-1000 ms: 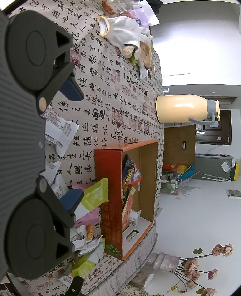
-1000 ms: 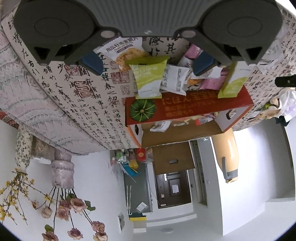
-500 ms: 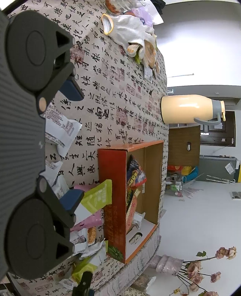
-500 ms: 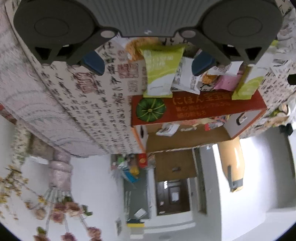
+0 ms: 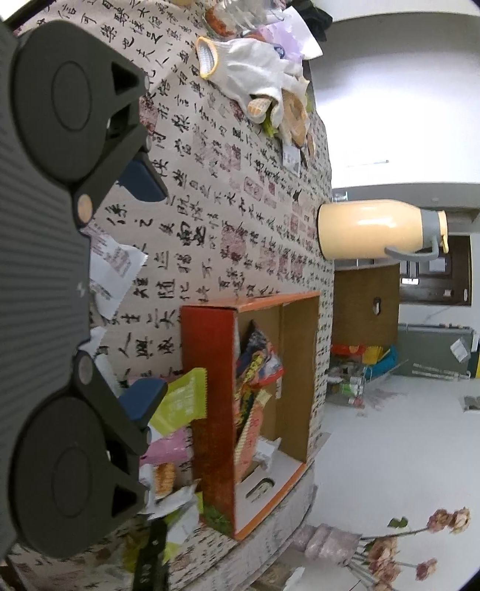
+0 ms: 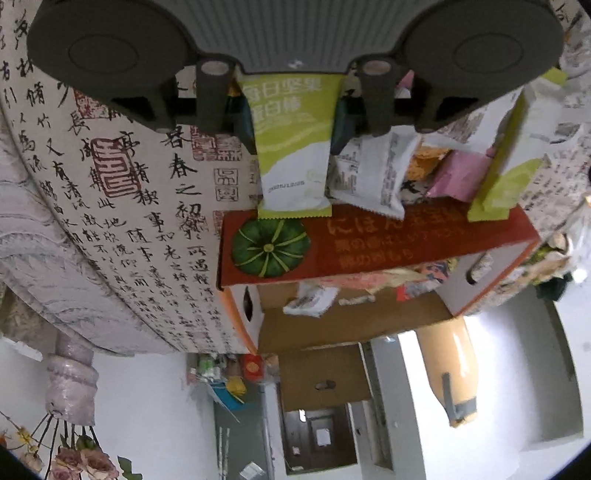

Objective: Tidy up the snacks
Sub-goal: 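Grasp a green-and-white snack bar with the right gripper, then grasp a white printed packet with the left gripper while the right gripper holds the green bar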

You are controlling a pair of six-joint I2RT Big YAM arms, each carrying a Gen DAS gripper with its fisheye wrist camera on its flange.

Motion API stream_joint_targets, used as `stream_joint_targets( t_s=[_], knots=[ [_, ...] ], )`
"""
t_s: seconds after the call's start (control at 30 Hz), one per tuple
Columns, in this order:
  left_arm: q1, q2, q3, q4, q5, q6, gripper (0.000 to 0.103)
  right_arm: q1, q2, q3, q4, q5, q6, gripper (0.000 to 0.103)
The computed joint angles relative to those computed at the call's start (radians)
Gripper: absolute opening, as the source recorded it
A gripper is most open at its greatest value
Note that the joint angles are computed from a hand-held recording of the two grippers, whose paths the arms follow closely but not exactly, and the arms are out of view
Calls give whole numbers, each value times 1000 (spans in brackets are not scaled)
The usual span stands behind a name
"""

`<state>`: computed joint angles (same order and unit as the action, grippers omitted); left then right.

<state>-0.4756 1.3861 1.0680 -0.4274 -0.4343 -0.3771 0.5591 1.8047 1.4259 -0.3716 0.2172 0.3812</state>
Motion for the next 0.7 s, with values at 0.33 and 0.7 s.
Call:
stream_joint_targets(
  t_s=[0.33, 0.7],
  knots=[
    [-57, 102, 169, -195, -122, -96, 103, -44, -99, -214, 368, -145, 15, 38],
    [-55, 115, 207, -317, -189, -256, 103, -91, -88, -261, 512, -292, 65, 38]
  ],
)
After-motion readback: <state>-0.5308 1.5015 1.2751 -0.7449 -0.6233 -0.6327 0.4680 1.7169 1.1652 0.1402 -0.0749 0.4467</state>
